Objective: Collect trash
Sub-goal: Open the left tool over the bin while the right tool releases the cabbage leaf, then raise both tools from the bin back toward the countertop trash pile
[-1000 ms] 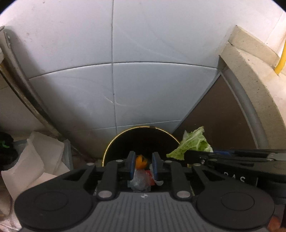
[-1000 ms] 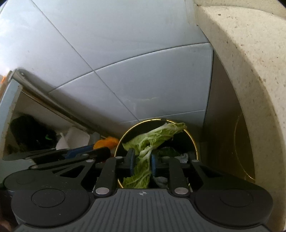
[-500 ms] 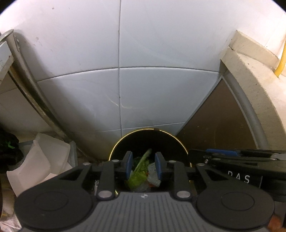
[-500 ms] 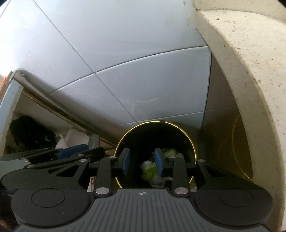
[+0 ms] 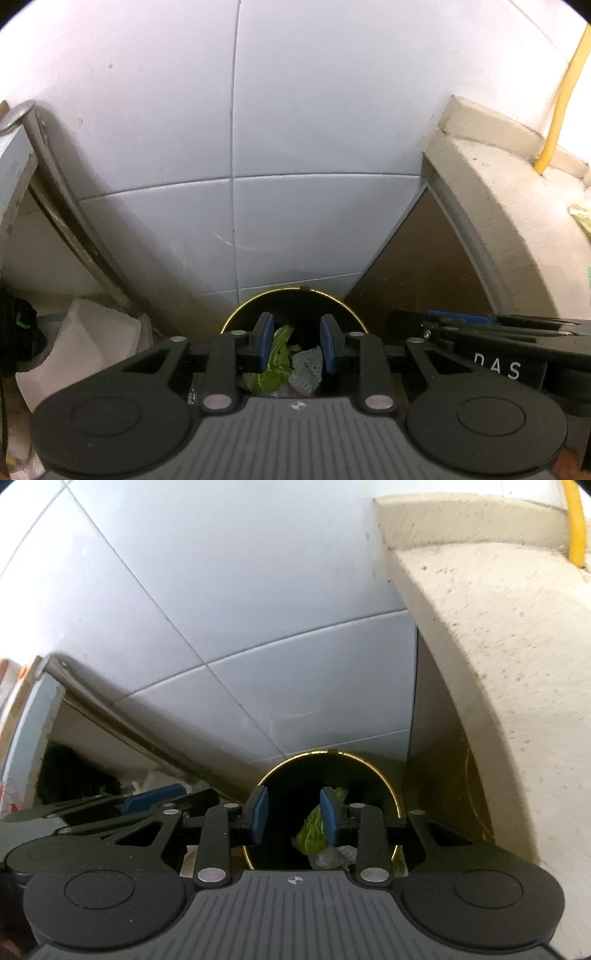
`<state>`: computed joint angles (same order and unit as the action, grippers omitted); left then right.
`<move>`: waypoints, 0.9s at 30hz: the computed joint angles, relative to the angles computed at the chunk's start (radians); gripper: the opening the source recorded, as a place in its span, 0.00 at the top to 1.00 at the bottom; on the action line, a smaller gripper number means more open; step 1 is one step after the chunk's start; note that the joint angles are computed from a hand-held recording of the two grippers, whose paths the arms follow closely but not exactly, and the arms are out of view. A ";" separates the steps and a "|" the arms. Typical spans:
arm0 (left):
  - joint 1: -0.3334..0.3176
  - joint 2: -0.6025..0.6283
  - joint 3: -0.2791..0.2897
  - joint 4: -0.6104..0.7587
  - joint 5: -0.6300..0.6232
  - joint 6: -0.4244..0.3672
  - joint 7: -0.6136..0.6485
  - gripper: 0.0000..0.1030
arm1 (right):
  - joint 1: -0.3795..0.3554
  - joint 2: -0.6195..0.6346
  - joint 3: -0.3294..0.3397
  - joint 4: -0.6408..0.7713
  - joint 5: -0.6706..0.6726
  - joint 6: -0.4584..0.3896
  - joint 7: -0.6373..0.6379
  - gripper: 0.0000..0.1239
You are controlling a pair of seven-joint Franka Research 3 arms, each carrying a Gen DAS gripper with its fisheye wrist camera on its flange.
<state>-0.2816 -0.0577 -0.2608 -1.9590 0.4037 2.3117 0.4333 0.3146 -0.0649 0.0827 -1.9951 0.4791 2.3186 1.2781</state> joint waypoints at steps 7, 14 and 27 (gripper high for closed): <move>-0.001 -0.024 -0.001 -0.012 -0.001 0.020 0.029 0.79 | 0.000 -0.046 0.002 -0.034 -0.024 0.025 0.042 0.67; 0.001 -0.054 -0.003 -0.029 -0.010 0.055 0.059 0.79 | 0.005 -0.099 0.005 -0.068 -0.043 0.055 0.084 0.66; -0.015 -0.062 -0.024 0.006 0.012 0.136 0.124 0.78 | -0.016 -0.232 -0.001 -0.154 -0.098 0.122 0.179 0.63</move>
